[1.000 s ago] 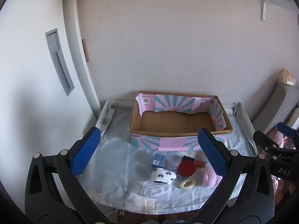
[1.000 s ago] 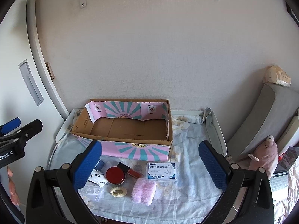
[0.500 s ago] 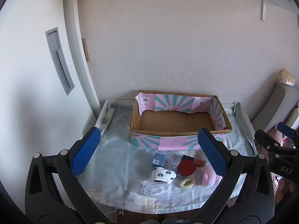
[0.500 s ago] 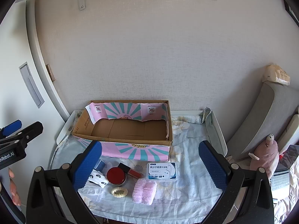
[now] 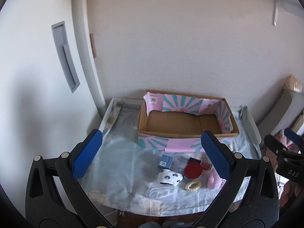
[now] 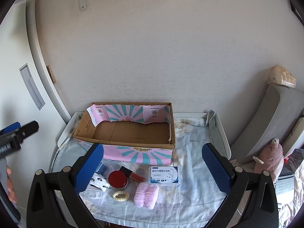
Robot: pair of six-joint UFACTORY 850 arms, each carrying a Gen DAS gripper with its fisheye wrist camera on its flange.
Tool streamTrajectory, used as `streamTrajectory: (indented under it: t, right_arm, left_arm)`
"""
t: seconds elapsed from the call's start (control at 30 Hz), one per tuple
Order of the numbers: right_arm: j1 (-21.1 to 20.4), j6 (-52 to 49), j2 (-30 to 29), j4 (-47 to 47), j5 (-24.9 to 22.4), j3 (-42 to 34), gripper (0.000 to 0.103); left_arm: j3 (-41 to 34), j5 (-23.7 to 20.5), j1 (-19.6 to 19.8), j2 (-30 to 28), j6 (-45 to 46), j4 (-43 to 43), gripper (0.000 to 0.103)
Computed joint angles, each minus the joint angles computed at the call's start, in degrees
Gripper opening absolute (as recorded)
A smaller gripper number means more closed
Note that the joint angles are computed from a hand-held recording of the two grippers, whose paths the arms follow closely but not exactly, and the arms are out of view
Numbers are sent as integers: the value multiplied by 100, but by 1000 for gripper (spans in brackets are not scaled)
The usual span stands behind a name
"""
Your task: Organize objects
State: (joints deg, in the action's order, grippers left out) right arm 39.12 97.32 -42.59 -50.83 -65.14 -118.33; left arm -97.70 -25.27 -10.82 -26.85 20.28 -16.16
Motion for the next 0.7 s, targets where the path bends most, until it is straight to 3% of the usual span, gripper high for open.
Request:
streamTrajectory:
  t: [0.23, 0.5, 0.7]
  right_arm:
    - [-113, 109, 128, 382, 264, 354, 103]
    - [-178, 80, -120, 1153, 428, 428, 103]
    - [-306, -142, -415, 1952, 804, 485, 103]
  left_arm:
    - [-789, -680, 53, -554, -161, 584, 103]
    - [-750, -1194, -26, -1007, 258, 447, 103]
    - [-845, -1337, -130, -1409, 547, 378, 103]
